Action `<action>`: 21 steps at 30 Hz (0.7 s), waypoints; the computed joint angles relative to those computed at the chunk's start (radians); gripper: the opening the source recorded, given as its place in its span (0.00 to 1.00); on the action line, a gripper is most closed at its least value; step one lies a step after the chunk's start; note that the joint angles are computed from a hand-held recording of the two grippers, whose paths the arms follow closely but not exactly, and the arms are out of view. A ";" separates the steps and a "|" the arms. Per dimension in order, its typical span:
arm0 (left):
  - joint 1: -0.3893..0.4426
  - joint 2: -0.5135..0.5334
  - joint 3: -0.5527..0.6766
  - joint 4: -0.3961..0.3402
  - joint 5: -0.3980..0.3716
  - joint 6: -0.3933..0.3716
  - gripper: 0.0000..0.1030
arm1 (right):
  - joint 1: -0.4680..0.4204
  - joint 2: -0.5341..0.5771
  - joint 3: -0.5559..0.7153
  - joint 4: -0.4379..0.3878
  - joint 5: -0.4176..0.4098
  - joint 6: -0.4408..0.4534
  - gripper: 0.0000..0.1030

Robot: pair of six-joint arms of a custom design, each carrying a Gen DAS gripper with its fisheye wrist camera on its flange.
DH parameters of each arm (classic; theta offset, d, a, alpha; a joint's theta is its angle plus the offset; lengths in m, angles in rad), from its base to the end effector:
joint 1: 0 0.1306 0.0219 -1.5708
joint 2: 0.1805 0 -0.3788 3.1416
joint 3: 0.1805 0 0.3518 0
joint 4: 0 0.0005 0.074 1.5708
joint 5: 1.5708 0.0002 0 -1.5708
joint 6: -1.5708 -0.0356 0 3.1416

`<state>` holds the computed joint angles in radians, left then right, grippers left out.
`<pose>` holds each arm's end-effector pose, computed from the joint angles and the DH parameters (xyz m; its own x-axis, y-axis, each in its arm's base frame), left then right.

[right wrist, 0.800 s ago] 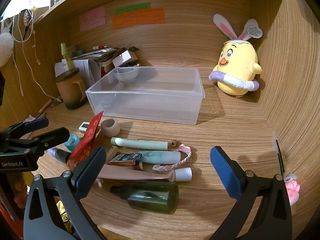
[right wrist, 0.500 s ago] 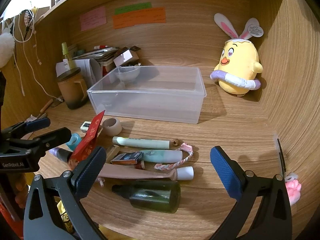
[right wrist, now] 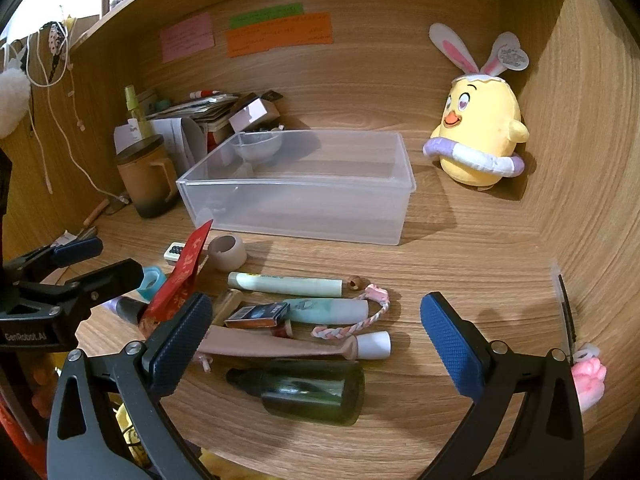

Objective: Organize objects
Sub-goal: 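Move the left tool toward the blue tape roll on the desk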

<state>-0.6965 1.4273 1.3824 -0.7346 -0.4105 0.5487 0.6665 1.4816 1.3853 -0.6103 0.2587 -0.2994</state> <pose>0.3640 -0.2866 0.4182 -0.6533 -0.0771 -0.7532 0.0349 0.9907 -0.1316 0.3902 0.2947 0.4035 -0.6188 -0.1239 -0.7757 -0.2744 0.9594 0.0656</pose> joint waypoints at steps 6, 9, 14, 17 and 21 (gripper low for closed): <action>0.000 0.000 -0.001 0.000 0.001 0.001 1.00 | -0.005 0.006 0.009 -0.006 -0.014 -0.001 1.00; 0.003 -0.001 -0.004 0.002 0.005 0.003 1.00 | -0.007 0.010 0.012 -0.008 -0.017 -0.002 1.00; 0.021 -0.006 -0.018 0.002 0.028 0.004 1.00 | -0.012 0.015 0.017 -0.015 -0.036 -0.002 1.00; 0.036 -0.013 -0.032 -0.004 0.032 0.002 1.00 | -0.017 0.017 0.019 -0.021 -0.039 0.006 1.00; 0.062 -0.022 -0.060 -0.015 0.034 0.007 1.00 | -0.027 0.021 0.017 -0.031 -0.022 0.010 1.00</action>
<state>-0.6343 1.4051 1.3225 -0.7495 -0.3767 0.5554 0.6400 1.5022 1.4022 -0.6416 0.2363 -0.2890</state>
